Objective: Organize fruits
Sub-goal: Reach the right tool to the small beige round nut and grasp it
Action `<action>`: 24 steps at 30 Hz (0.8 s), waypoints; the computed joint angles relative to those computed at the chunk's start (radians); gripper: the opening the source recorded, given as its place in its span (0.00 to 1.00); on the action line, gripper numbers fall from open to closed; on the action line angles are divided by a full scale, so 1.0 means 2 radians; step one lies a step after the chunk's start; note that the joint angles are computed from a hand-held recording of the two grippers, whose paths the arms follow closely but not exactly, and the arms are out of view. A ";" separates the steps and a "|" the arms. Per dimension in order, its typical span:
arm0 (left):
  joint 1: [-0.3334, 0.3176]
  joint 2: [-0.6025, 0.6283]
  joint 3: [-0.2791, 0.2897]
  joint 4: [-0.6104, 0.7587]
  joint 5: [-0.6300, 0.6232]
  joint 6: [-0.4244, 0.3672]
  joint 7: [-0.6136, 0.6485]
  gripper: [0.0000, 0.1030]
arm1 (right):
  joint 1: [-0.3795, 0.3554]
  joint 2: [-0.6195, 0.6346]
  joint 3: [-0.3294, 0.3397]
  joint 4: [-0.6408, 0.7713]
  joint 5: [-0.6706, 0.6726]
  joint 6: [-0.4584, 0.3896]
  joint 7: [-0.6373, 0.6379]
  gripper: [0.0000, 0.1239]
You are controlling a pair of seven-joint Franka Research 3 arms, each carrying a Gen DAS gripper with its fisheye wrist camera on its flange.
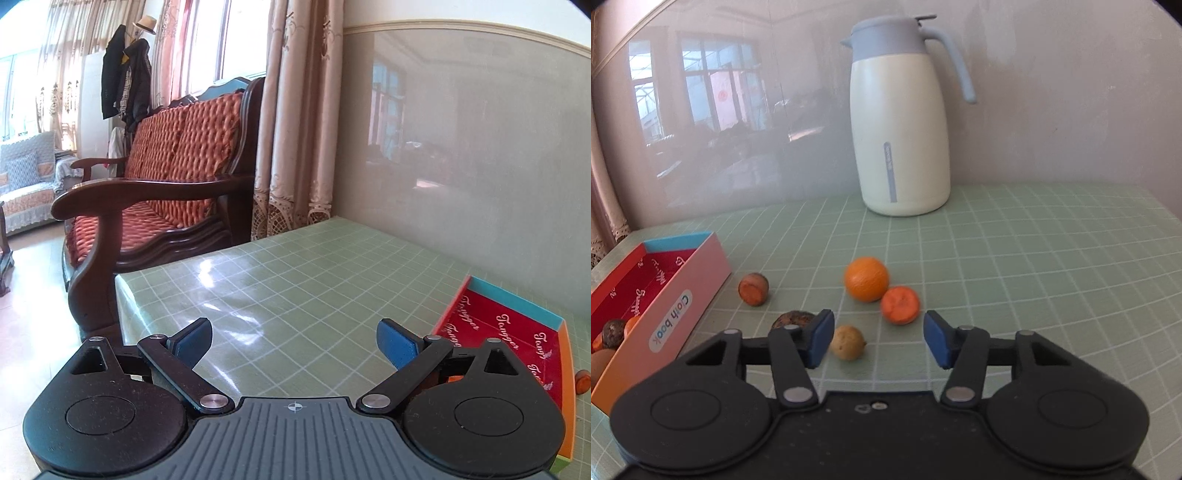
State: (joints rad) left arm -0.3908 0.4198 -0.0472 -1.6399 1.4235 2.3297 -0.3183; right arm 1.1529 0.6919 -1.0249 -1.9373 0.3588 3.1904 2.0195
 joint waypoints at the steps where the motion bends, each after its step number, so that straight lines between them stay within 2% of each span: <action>1: 0.000 -0.003 0.001 -0.005 0.001 -0.001 -0.003 0.93 | -0.001 0.000 0.002 0.002 0.000 -0.002 0.001 0.38; 4: 0.004 -0.009 0.001 -0.013 0.001 -0.003 -0.010 0.93 | -0.008 0.003 0.007 0.010 -0.004 -0.011 0.008 0.38; 8: 0.012 -0.015 -0.001 -0.022 -0.002 -0.001 -0.015 0.93 | -0.035 -0.006 0.035 0.021 -0.022 -0.020 0.019 0.37; 12: 0.015 -0.017 -0.003 -0.027 -0.001 0.000 -0.020 0.93 | -0.065 -0.014 0.065 0.033 -0.045 -0.028 0.032 0.29; 16: 0.016 -0.018 -0.004 -0.027 0.000 -0.001 -0.021 0.93 | -0.081 -0.019 0.082 0.037 -0.070 -0.030 0.047 0.20; 24: 0.017 -0.021 -0.006 -0.033 0.002 -0.006 -0.027 0.93 | -0.092 -0.022 0.090 0.040 -0.101 -0.026 0.071 0.19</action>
